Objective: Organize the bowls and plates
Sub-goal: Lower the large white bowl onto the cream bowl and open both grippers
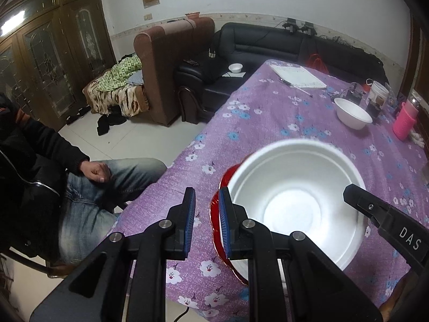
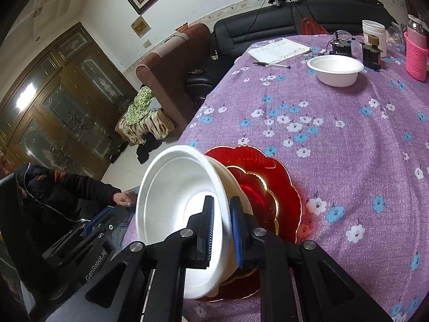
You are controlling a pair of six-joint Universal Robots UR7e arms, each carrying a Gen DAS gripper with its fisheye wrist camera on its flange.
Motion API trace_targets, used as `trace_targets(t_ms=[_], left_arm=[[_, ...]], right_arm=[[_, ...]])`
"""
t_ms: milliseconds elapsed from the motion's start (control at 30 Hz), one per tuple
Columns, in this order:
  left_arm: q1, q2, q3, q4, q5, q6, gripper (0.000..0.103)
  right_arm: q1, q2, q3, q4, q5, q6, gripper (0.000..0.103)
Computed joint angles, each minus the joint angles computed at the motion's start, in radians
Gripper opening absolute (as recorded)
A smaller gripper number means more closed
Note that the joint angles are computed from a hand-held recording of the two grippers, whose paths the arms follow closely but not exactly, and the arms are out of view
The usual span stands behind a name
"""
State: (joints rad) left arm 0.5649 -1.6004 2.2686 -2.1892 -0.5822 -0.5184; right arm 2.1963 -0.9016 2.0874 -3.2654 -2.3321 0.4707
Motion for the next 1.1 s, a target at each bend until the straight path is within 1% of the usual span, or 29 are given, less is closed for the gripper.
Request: trace_targets(t_ms=[167, 433, 767, 1100], left_arm=[[-0.013, -0.002, 0.002, -0.009, 0.032, 0.007, 0.015], [-0.025, 0.006, 0.0, -0.015, 0.044, 0.002, 0.015], [-0.053, 0.022, -0.002, -0.001, 0.06, -0.016, 0.015], [-0.108, 0.067, -0.013, -0.007, 0.066, -0.031, 0.015]], right_arm=[[0.008, -0.006, -0.002, -0.018, -0.013, -0.015, 0.015], [0.014, -0.017, 0.008, -0.059, -0.025, -0.036, 0.015], [-0.004, -0.047, 0.045, -0.108, -0.014, -0.045, 0.015], [-0.039, -0.093, 0.106, -0.176, 0.007, -0.057, 0.015]])
